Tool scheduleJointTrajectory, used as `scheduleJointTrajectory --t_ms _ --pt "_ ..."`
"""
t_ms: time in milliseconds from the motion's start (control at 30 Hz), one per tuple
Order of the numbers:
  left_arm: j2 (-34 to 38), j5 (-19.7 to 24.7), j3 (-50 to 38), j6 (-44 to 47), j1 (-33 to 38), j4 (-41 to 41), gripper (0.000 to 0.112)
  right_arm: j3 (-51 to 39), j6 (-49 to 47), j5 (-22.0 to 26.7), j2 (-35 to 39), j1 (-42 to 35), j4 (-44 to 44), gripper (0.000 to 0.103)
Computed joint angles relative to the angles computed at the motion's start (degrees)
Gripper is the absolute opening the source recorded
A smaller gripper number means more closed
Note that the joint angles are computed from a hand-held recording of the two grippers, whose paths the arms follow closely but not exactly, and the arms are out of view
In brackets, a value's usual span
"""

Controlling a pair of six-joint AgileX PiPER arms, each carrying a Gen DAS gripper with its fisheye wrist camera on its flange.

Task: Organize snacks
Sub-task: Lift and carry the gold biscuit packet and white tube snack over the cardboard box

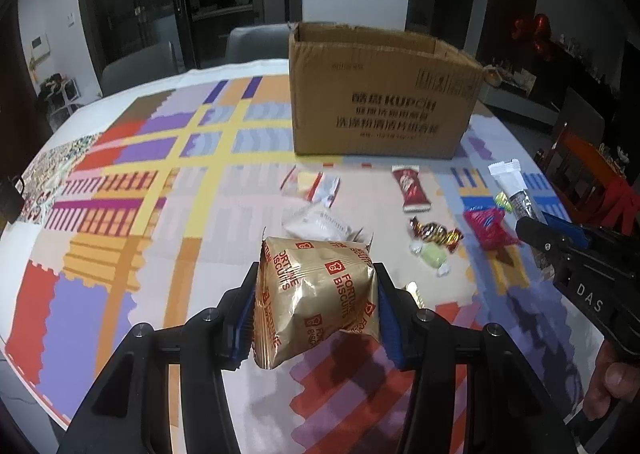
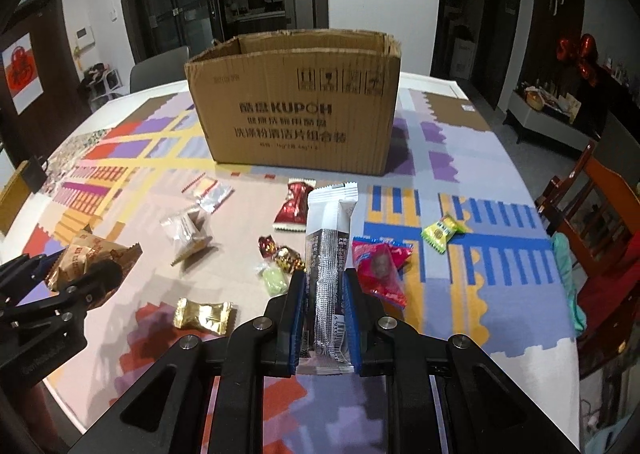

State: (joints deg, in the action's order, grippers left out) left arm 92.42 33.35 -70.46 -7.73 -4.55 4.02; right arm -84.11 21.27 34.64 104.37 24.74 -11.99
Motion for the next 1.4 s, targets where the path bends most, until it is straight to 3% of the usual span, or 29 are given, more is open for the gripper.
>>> scheduleJointTrajectory --t_ms 133,733,1400 --pt "-0.13 1.73 -2.42 1.60 0.50 -2.42 0.051 -0.88 -0.35 0.64 -0.73 -0.05 0.24 0.019" --pt "1.64 4.25 -11.11 -0.19 -1.21 0.72 0.051 -7.81 -2.59 2.32 -1.41 -1.37 0.01 0.019" --pt "8.82 7.29 -24.37 3.92 0.42 -2.68 0.051 -21.39 -3.11 5.87 4.70 -1.27 -3.44 0.019"
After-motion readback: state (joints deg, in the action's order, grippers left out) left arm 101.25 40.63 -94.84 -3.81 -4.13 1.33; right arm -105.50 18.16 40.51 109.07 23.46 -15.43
